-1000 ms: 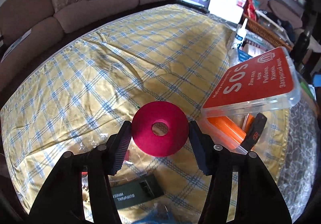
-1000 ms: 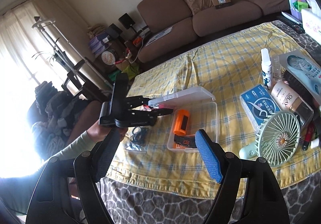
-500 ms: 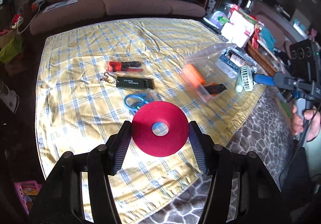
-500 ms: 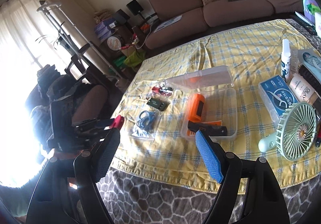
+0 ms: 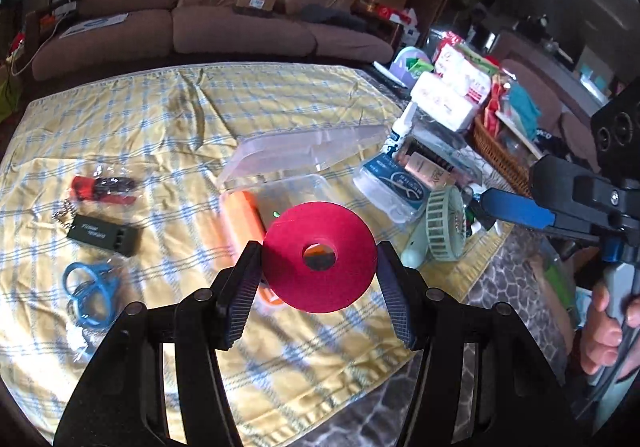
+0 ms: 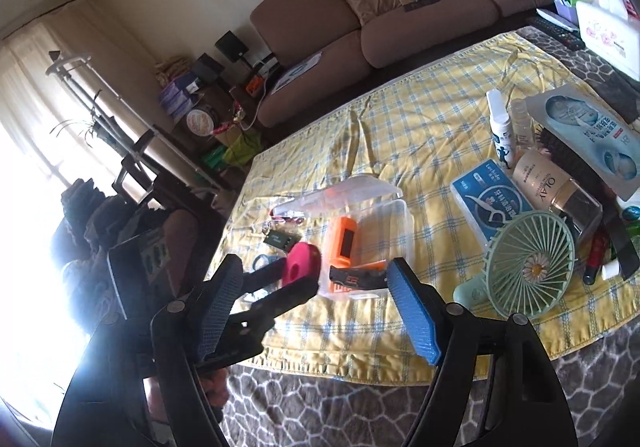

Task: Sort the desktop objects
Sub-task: 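Close the right tool on the pink roll while the left tool opens to release it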

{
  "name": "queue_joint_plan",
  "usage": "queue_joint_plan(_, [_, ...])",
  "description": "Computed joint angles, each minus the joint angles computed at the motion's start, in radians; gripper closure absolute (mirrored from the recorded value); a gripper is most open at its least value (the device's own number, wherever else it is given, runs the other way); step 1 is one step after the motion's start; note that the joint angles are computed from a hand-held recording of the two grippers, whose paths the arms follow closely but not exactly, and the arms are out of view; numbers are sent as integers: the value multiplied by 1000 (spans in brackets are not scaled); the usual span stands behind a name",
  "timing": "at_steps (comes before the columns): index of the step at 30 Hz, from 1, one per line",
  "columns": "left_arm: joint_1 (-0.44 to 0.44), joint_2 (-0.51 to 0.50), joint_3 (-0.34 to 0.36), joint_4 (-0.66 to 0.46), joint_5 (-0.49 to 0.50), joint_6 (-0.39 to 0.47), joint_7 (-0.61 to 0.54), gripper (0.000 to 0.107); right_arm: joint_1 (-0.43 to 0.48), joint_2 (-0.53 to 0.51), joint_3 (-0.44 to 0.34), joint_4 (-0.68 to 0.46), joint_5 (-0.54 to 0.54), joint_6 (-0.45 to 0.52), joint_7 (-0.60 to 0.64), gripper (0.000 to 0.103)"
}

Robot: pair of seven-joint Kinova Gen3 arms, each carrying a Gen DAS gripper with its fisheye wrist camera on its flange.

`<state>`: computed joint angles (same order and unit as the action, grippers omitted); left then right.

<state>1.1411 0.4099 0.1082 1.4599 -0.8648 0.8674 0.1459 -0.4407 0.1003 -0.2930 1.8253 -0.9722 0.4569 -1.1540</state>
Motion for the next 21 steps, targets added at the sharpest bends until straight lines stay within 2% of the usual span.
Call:
queue_joint_plan(1, [-10,19,2,-24,1,-3,-20,53,20,10,-7,-2,-27,14,27,60])
queue_joint_plan(2, [-19,36,1,-46,8,-4,-44,53,21,23,3,-10,-38,32,37,67])
queue_joint_plan(3, [-26,52,-1,-70,22,2,-66,53,16,40,15,-21,-35,44,32,80])
queue_joint_plan(4, [-35,61,-5,-81,37,-5,-84,53,-5,57,45,-28,-42,52,36,87])
queue_joint_plan(6, [-48,74,-17,-93,67,-9,-113,53,-2,92,49,-26,-75,43,55,87])
queue_joint_plan(9, [-59,87,-28,-102,103,-19,-168,53,119,155,-64,-20,-197,50,140,87])
queue_joint_plan(11, [-41,82,-52,-81,79,-57,-169,53,195,212,-128,-35,-278,97,191,87])
queue_joint_plan(12, [-28,73,-66,-60,58,-85,-152,53,206,231,-134,-36,-319,109,222,87])
queue_joint_plan(15, [-8,39,-90,2,8,-147,-92,53,177,256,-67,-35,-423,163,292,86])
queue_joint_plan(17, [-14,17,-90,39,-4,-184,-65,53,190,274,-58,-35,-470,214,331,83])
queue_joint_plan(19, [-23,-2,-80,67,-26,-216,-61,53,170,274,-31,-48,-452,233,318,62])
queue_joint_plan(21, [-29,-14,-65,77,-41,-229,-82,53,153,273,-16,-63,-413,241,284,60])
